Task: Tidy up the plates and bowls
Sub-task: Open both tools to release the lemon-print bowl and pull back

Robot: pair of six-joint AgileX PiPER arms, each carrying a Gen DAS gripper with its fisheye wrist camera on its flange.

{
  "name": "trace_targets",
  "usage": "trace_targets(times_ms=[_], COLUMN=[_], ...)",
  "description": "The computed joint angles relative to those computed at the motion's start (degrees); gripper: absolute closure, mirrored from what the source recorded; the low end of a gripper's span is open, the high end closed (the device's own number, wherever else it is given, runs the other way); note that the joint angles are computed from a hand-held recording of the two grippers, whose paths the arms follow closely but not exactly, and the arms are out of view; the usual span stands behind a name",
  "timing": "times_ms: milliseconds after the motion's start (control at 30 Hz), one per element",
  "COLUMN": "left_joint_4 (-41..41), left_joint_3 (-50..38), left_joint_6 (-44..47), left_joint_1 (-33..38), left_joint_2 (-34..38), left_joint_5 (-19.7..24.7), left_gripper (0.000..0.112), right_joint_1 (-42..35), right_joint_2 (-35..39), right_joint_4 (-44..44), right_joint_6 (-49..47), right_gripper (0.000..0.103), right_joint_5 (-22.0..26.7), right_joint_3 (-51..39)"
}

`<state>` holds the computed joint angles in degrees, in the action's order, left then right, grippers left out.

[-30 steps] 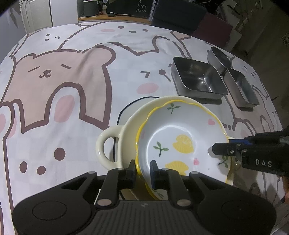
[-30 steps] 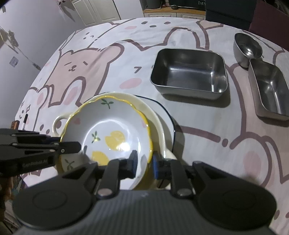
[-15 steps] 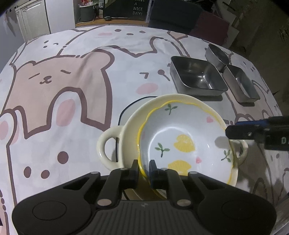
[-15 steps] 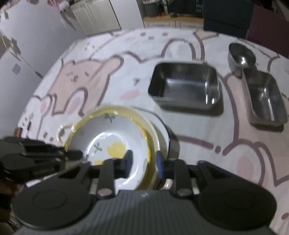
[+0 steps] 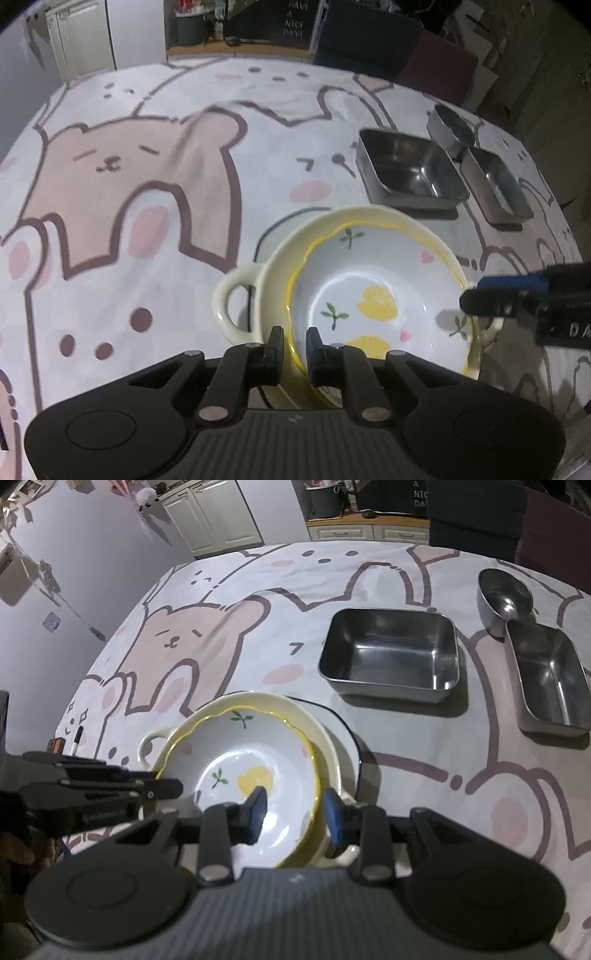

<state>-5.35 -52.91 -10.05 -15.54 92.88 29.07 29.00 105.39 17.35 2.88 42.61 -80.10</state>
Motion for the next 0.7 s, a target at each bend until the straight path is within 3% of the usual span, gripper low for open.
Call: trace_targets(times_ms=[67, 167, 267, 333, 567, 633, 700], left_joint_4=[-1.7, 1.6, 2.3, 3.7, 7.8, 9.5, 12.2], left_joint_3=[0.1, 0.5, 0.9, 1.2, 3.4, 4.2, 4.7], left_joint_6=[1.1, -2.1, -2.6, -3.9, -8.5, -10.5, -13.5], left_joint_1=[0.6, -0.6, -1.1, -1.6, -2.9, -3.5, -4.5], left_joint_2=[-1.1, -2.7, -3.7, -4.3, -8.3, -9.5, -10.7], left_joint_5=[0.2, 0.4, 0.9, 1.3, 0.9, 0.1, -0.4], left_gripper=[0.087, 0.066, 0.064, 0.058, 0.014, 0.011, 0.009], right_joint_1=[0.1, 0.1, 0.4, 0.5, 0.8, 1.0, 1.1], right_joint_2=[-0.2, -0.6, -1.5, -2.2, -5.7, -7.4, -9.1], right_joint_4=[0.0, 0.3, -0.6, -0.4, 0.2, -0.3, -1.6], right_joint_6=[-0.3, -0.8, -0.4, -1.0, -2.7, -2.6, -1.8], right_gripper=[0.064, 0.064, 0.063, 0.054, 0.027, 0.007, 0.001], right_joint_5=[0.1, 0.0, -0.7, -1.1, -3.4, -5.0, -6.5], right_joint_3=[0.2, 0.7, 1.5, 2.2, 5.9, 7.5, 9.0])
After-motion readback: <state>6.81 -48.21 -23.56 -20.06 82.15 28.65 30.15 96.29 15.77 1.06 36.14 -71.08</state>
